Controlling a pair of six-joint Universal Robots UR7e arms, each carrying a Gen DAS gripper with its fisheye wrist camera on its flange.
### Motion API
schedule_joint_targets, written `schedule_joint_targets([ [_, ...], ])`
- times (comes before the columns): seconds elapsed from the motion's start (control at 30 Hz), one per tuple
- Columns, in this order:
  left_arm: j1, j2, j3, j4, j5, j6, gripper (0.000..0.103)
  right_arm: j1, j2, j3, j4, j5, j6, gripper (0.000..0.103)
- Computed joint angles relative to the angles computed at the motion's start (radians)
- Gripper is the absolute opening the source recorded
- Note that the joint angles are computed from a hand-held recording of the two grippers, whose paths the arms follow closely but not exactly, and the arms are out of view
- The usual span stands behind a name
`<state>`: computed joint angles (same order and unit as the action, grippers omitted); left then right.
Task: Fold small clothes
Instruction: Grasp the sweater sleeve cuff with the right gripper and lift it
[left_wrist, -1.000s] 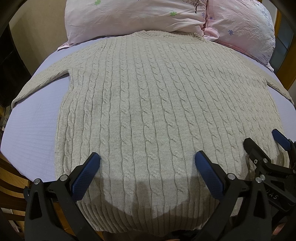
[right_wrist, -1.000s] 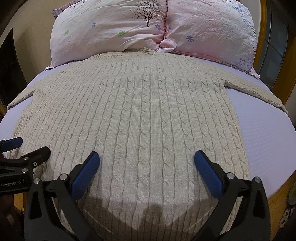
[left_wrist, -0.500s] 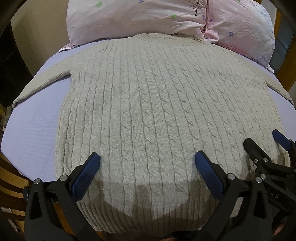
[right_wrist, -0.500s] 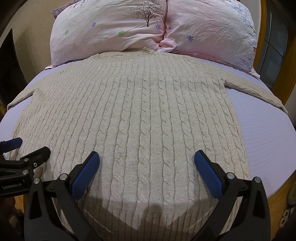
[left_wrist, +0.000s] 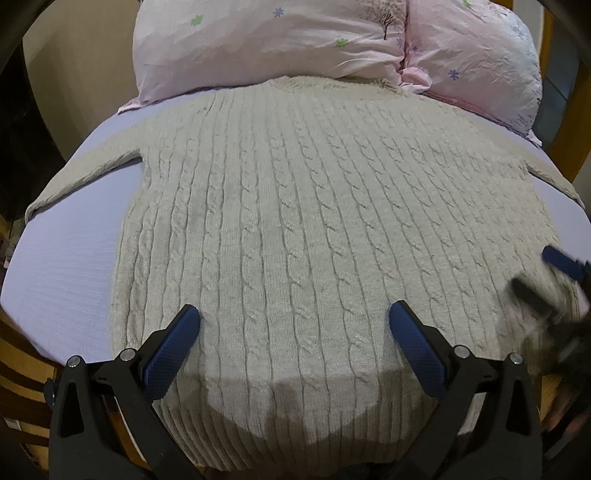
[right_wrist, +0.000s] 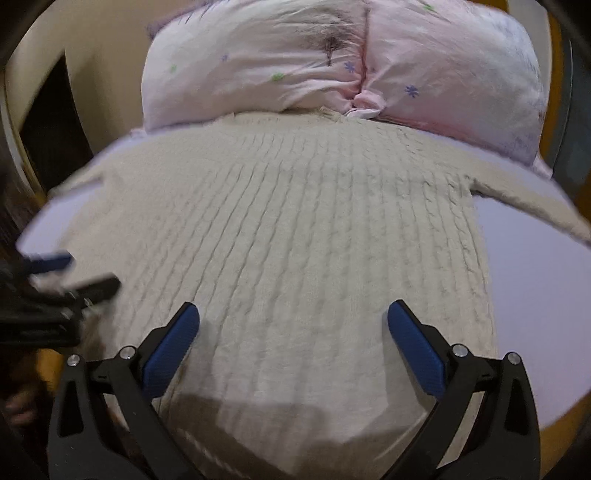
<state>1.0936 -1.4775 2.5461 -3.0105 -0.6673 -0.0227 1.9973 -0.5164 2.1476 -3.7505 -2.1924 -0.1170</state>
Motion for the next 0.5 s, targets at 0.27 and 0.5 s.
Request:
schedule_joint_targets([
  [0.27, 0.068, 0.017, -0.032, -0.299, -0.093, 0.189, 0.102, -0.285, -0.315, 0.067, -0.173, -0.106, 0.173, 0.088],
  [0.5, 0.169, 0.053, -0.127, -0.513, -0.183, 0.294, 0.102, -0.558, -0.514, 0.063, -0.026, 0.036, 0.500, 0.052],
])
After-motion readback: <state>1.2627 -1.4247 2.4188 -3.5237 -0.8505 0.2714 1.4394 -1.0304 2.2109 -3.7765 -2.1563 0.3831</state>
